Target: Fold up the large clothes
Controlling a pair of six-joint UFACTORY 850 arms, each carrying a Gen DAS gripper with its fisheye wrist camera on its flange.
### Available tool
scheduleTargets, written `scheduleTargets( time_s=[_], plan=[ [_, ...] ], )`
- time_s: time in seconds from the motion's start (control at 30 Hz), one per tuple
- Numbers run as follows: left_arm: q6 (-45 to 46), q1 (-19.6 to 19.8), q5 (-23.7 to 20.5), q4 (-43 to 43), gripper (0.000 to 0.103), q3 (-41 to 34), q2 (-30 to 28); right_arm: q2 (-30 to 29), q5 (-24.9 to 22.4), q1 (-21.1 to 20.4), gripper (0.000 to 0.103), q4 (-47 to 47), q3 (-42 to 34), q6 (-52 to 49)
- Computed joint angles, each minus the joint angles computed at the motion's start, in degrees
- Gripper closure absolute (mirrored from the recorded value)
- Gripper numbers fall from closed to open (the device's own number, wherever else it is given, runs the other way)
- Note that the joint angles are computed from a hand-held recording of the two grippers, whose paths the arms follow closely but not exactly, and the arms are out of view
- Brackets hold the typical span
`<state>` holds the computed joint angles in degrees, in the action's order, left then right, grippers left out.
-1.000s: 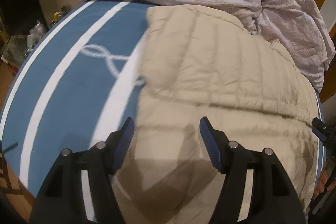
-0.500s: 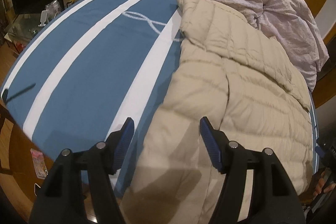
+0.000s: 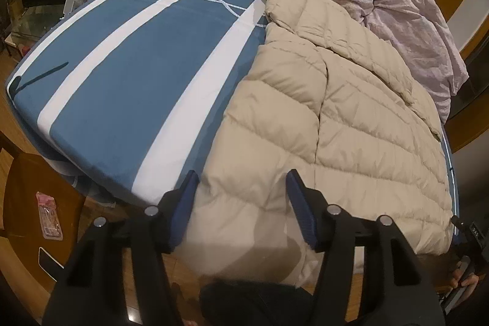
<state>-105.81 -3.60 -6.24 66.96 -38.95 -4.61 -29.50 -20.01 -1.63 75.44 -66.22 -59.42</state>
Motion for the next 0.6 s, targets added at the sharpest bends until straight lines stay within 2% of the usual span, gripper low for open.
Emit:
scheduleTargets(
  time_s=[0.13,0.43,0.5,0.53,0.6],
  plan=[
    [-7.0,-0.7,-0.2,5.8,0.049,1.0,0.8,0.7,-1.8,-0.5,0.035,4.8,1.7,-5.2],
    [-24.6,-2.0,-0.5,20.8,0.061,2.8,2.1,1.6,-6.6,-0.7,0.058,8.9,4.2,-11.4],
    [-28.9,-2.1,-0.5,24.5,0.069,3.2,2.3,1.4,-7.5,-0.7,0.073,8.7,4.3,-11.1],
    [-32.5,-2.2,-0.3,27.8,0.072,3.5,2.4,1.3,-8.1,-0.8,0.075,8.6,4.3,-11.0],
    [-39.2,-2.1,-0.1,34.1,0.084,4.0,2.8,1.5,-8.3,-0.8,0.085,9.8,4.6,-12.3]
  ],
)
